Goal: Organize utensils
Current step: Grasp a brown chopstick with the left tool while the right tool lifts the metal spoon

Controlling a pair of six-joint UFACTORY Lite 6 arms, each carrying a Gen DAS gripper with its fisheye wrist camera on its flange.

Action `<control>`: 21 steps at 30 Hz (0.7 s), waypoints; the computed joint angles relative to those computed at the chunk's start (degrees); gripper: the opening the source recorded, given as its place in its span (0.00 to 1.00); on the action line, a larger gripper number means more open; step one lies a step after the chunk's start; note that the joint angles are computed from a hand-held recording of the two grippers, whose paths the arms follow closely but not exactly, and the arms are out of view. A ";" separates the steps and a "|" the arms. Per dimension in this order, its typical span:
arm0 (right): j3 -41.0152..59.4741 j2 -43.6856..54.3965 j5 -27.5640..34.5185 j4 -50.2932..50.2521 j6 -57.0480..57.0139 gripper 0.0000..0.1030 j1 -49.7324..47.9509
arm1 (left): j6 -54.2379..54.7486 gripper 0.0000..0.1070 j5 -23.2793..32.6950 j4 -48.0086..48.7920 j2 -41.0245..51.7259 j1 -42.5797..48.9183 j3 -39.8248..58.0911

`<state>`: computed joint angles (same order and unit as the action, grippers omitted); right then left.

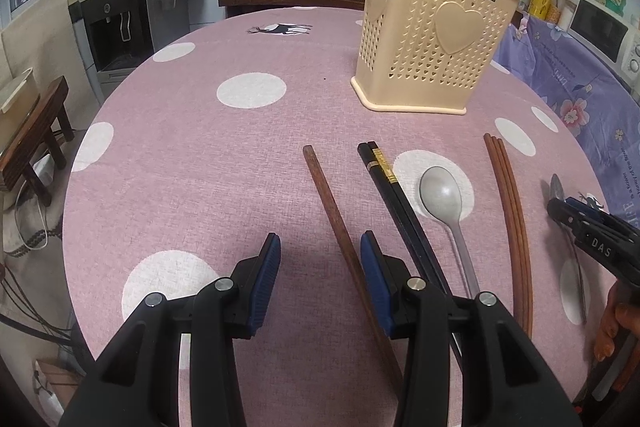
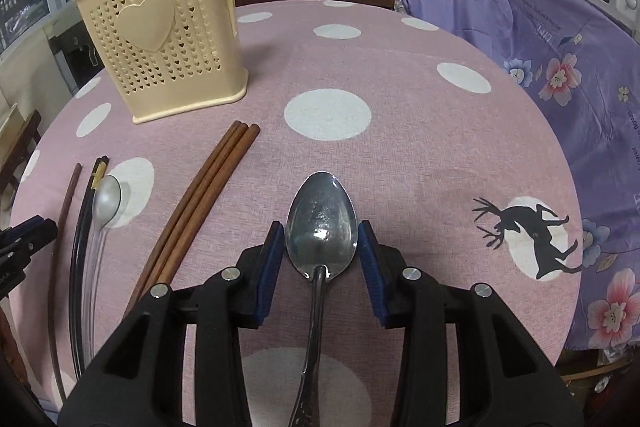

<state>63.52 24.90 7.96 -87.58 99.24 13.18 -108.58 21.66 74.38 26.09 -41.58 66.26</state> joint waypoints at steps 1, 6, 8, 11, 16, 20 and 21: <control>0.30 0.25 0.40 2.04 -2.05 0.48 0.16 | 1.09 0.40 -0.01 -1.01 0.50 0.14 0.62; -0.15 -0.45 0.94 5.45 -5.38 0.53 0.45 | 7.70 0.40 1.22 -5.96 3.80 0.43 5.27; 0.04 -0.55 0.84 9.75 -9.90 0.53 0.34 | 10.39 0.40 1.81 -7.81 5.01 0.66 7.02; 0.39 -0.28 0.74 13.66 -13.88 0.53 -0.11 | 15.10 0.39 2.43 -11.35 7.16 1.35 10.38; 2.05 0.97 -0.10 22.61 -22.25 0.53 -0.91 | 20.53 0.28 3.24 -15.07 10.23 2.11 15.14; 4.20 2.40 0.95 27.12 -26.62 0.52 -0.57 | 22.73 0.14 4.05 -16.26 11.57 2.35 17.13; 4.59 2.65 1.27 26.71 -26.02 0.49 -0.41 | 22.86 0.13 4.05 -16.49 11.69 2.46 17.33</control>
<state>68.11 27.55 9.23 -60.86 73.21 12.77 -85.72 25.70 57.88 37.78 -39.12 83.59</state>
